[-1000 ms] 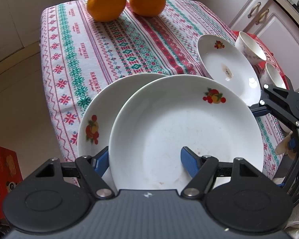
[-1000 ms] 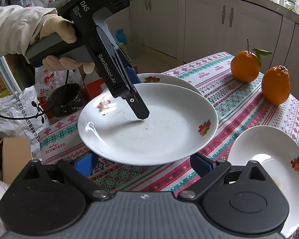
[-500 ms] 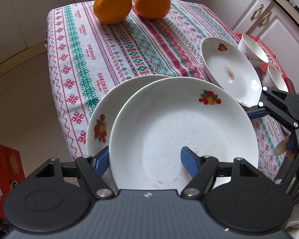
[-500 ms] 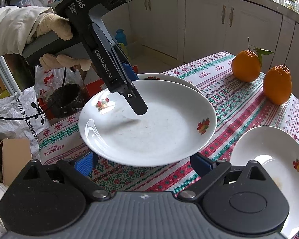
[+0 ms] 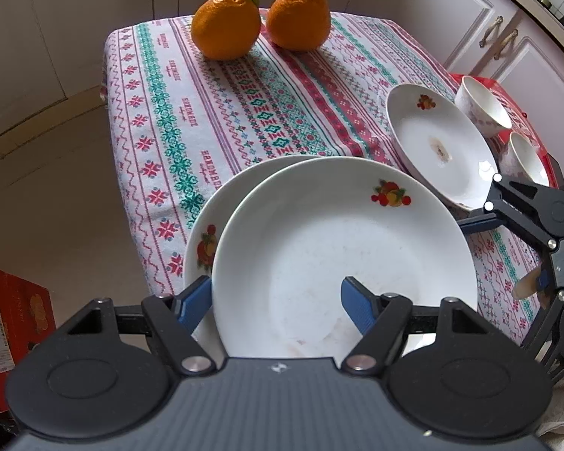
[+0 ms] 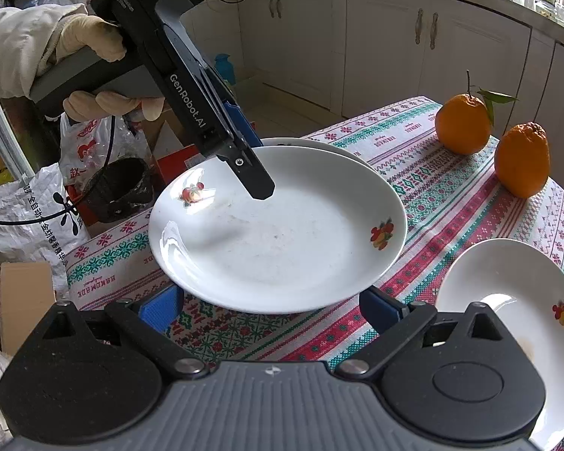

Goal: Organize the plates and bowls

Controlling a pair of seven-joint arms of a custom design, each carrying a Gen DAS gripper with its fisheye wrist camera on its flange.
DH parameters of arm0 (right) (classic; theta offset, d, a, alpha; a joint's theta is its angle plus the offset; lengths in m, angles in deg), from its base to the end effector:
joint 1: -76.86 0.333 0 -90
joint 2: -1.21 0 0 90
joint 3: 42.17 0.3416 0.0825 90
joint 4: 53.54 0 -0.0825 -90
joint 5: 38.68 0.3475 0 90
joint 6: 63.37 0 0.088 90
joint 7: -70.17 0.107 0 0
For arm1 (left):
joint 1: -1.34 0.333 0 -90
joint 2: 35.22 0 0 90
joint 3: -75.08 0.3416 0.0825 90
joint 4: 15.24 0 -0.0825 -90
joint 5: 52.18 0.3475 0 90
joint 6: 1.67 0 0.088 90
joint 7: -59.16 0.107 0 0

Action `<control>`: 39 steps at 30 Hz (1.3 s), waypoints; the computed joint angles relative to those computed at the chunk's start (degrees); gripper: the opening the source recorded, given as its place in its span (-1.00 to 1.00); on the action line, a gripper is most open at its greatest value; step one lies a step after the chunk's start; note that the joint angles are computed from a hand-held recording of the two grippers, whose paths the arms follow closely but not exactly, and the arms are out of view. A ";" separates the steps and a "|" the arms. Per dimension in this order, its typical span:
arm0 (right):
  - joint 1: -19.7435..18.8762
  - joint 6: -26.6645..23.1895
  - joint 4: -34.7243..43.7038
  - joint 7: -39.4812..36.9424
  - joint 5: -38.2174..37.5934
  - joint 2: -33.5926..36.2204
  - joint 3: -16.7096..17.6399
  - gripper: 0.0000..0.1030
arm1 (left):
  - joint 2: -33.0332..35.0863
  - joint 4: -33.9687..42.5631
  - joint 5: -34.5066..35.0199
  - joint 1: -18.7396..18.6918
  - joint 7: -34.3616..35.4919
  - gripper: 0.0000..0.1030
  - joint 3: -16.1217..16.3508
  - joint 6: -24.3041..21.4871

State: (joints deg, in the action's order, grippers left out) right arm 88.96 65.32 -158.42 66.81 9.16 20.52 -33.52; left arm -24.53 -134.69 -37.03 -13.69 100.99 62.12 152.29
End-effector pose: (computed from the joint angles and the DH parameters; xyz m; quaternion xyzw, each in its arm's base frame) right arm 0.5810 0.2329 0.4122 -0.9351 0.0507 0.0202 0.3501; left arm 0.5163 -0.2767 0.4322 -0.7405 0.6358 -0.1999 0.0862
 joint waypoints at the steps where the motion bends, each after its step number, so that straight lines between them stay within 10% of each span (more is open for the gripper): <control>1: 0.02 0.19 -0.14 0.10 0.04 -0.09 -0.02 0.97 | -0.02 0.00 0.32 -0.09 -0.28 0.43 0.14 0.01; 39: -3.36 7.91 -11.53 -3.03 11.11 -9.72 -4.12 1.00 | 3.75 12.41 35.52 -12.33 -21.50 0.70 0.07 -15.41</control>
State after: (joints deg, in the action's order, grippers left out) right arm 85.60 73.23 -169.95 63.77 20.27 10.80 -37.63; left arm -20.78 -122.28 -1.51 -26.02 79.49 62.19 136.89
